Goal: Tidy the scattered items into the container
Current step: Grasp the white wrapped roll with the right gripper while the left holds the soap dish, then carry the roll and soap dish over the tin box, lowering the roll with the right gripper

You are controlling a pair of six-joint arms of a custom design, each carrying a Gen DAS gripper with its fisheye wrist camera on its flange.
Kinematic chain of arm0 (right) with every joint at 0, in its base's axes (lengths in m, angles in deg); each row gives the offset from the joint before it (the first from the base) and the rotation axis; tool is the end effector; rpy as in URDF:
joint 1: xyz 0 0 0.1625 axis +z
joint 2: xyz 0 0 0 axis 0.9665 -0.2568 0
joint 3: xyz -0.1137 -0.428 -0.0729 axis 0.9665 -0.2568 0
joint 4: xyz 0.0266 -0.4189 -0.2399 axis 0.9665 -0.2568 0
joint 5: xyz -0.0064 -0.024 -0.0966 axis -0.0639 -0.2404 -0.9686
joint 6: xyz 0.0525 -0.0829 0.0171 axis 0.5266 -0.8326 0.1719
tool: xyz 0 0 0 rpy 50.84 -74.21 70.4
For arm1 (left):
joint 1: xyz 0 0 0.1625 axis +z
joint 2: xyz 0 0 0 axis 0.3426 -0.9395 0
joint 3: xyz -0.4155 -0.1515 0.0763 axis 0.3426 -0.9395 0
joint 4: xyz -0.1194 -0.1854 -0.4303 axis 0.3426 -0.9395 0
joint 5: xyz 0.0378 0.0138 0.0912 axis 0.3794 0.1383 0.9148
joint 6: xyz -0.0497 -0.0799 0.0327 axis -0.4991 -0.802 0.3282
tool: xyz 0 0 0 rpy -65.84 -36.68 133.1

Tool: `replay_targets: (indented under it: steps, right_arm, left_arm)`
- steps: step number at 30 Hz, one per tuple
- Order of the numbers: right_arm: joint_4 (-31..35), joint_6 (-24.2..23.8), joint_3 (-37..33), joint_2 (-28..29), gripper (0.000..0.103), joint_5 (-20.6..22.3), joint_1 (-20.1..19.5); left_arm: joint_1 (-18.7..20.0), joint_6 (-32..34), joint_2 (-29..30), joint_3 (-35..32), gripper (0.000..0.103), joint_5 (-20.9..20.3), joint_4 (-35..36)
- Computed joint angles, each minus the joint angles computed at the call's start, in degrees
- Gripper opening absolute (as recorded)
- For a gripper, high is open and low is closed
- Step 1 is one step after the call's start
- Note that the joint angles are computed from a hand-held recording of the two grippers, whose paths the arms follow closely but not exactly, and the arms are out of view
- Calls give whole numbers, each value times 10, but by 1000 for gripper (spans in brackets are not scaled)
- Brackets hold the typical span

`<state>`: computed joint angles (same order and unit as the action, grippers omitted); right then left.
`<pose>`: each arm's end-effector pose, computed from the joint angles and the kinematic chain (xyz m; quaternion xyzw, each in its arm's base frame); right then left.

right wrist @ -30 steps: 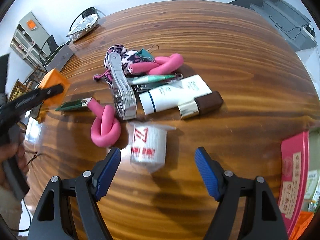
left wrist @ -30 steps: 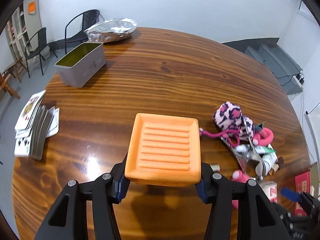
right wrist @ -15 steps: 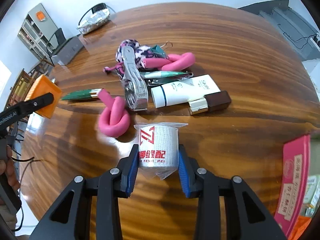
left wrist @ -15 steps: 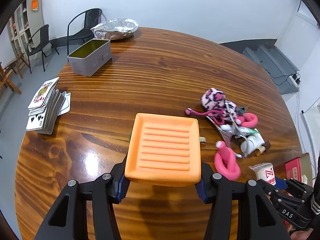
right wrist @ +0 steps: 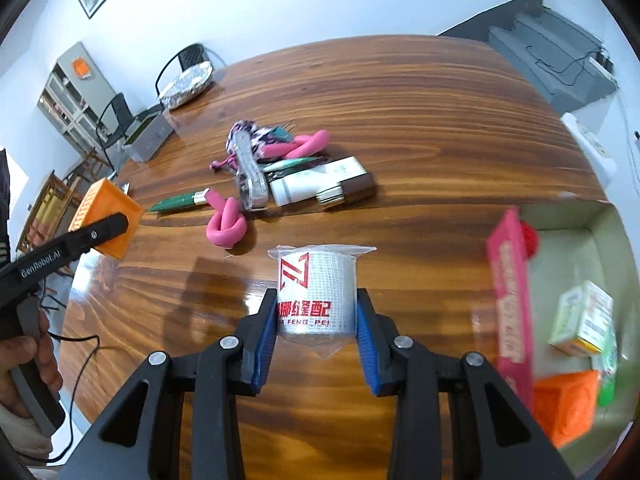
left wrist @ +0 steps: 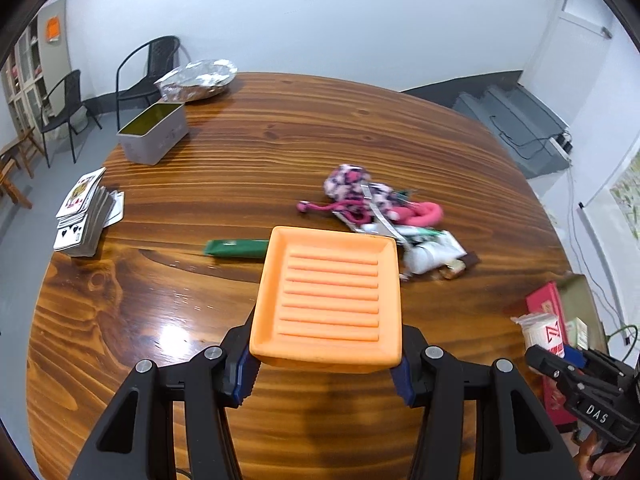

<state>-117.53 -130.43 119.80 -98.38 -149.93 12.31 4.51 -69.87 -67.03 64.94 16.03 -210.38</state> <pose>0.0866 -0.4217 0.1880 0.3073 -0.9248 0.1100 0.1955 -0.2235 -0.3344 0.0691 -0.0951 0.8655 -0.3657 0.3290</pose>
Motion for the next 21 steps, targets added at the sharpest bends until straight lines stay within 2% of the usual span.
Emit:
replay_targets:
  steps: [12,21]
  right_arm:
    - [54,-31,-13,-132,40,41,-83]
    - [84,-56,-45,-185,40,71,-149]
  left_arm:
    - [-24,106,142,-88,55,-5,-116]
    - [-22,235,253,-176,55,-15,-226]
